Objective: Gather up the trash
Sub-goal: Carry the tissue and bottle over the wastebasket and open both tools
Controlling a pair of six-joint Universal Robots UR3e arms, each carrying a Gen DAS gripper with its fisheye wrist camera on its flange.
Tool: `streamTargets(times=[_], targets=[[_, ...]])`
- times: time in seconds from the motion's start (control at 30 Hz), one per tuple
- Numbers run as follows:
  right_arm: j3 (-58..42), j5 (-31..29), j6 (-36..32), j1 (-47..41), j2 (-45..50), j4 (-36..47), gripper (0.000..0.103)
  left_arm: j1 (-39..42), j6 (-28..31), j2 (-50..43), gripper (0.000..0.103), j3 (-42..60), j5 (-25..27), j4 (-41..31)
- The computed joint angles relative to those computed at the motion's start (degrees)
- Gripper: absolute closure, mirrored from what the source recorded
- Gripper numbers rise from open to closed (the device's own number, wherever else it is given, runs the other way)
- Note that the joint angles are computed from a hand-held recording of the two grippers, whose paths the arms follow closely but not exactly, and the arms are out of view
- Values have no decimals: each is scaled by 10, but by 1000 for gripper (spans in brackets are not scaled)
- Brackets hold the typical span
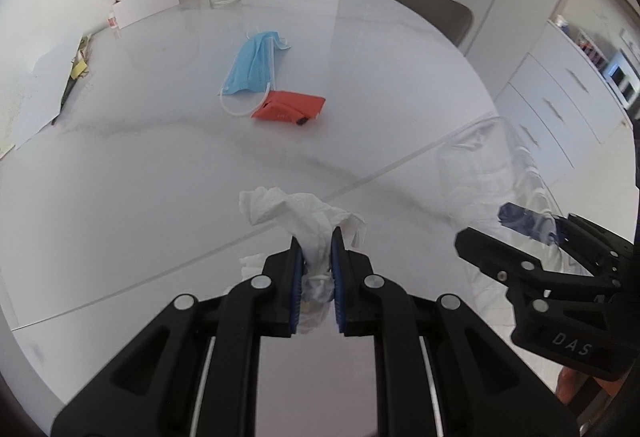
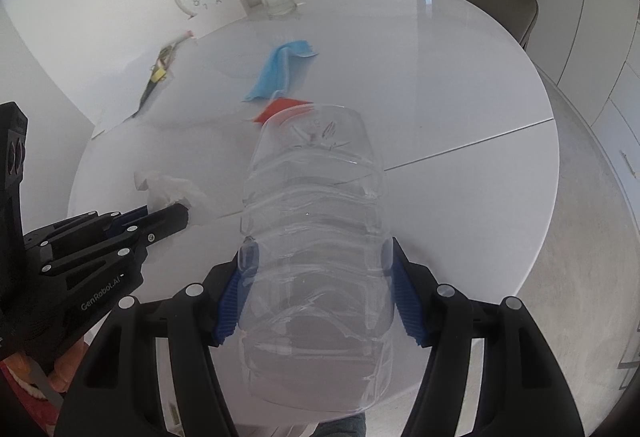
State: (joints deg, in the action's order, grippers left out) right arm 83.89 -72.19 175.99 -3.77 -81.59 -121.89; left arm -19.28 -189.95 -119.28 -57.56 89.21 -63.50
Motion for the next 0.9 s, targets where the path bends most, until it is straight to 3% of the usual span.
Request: streamTargets(times=[0.3,0.63,0.73,0.9], targets=[[135,-68,118,145,-175,2,39,46,114,313,90,-325,-53,11],[213,-201,335,364,-247,5,39,143,321,610,90,-538,-144,-150],[235,-220,387,398,-257,17,39,156,360,648,90,-589,-156,-186],[263,-219,424,410,-279,51,39,161,362,630,89,-628,-160,-210]])
